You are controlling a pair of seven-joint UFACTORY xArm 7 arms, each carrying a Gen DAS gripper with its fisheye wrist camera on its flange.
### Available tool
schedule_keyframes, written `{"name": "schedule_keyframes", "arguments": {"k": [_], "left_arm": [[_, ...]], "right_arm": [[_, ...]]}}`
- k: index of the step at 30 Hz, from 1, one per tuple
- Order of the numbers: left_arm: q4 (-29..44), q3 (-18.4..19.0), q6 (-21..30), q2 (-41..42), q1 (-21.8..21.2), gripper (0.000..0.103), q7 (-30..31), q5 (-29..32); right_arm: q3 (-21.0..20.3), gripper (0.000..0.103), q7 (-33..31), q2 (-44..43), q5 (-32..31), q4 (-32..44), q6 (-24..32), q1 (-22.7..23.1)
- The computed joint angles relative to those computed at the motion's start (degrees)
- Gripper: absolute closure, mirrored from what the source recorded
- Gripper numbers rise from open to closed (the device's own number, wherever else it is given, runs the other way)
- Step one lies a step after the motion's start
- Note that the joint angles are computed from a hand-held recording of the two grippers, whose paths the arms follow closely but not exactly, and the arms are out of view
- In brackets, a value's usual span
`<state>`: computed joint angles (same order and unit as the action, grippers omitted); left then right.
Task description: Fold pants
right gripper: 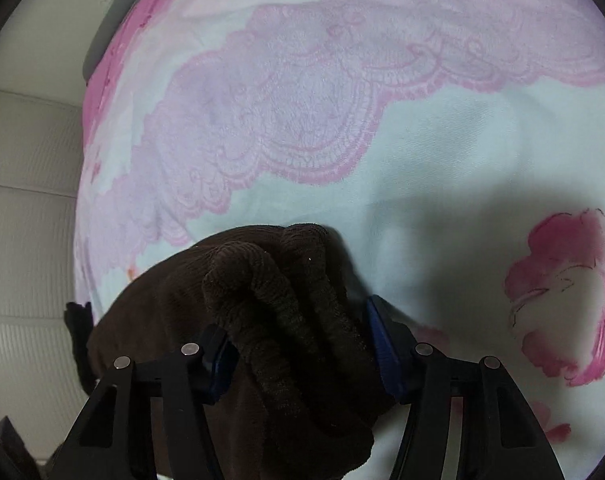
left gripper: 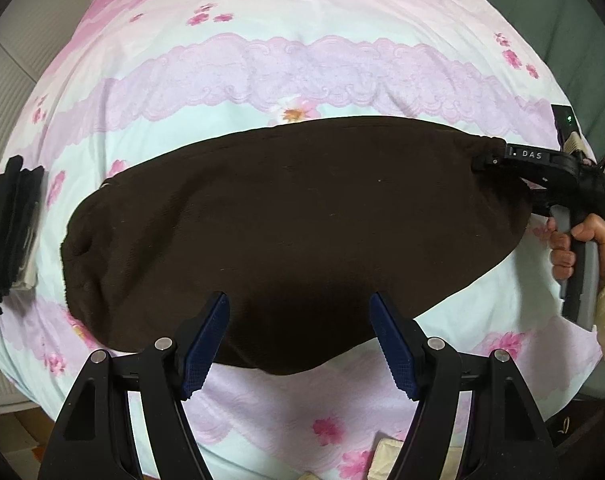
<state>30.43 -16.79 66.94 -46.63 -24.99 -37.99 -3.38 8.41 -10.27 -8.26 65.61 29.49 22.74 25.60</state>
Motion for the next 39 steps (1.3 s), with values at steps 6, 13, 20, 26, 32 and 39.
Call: {"name": "schedule_keyframes", "arguments": {"k": [6,13,20,26,32,39], "left_arm": [[-2.1,0.2,-5.2,2.6,-1.5,0.031,0.0,-2.5],[-3.9,0.3,-11.2,12.7,-2.8,0.031,-0.4,-3.6],[-2.1,3.4,-10.9,8.7,-3.0,0.050,3.1,-3.1],[1.6,6.6,-18.9,13.0,3.3,0.068,10.1,0.6],[5.0,9.0,-23.5,25.0,5.9,0.068,15.0,-2.2],[3.9,9.9,-21.2,19.3,6.1,0.069,19.8,-4.9]], "right_arm": [[-1.7,0.071,2.7,-8.0,-1.3,-2.5,1.9,-0.8],[-1.9,0.071,15.3,-17.6,-11.0,-5.6,2.2,-0.5],[-1.2,0.072,26.2,-21.7,-25.9,-5.7,4.9,-1.3],[-0.8,0.072,34.2,-24.8,-33.9,-6.0,5.5,-0.1],[-1.4,0.072,38.4,-27.8,-38.8,-4.2,8.3,1.2],[3.7,0.073,45.1,-27.2,-46.4,2.1,13.0,0.2]]}}
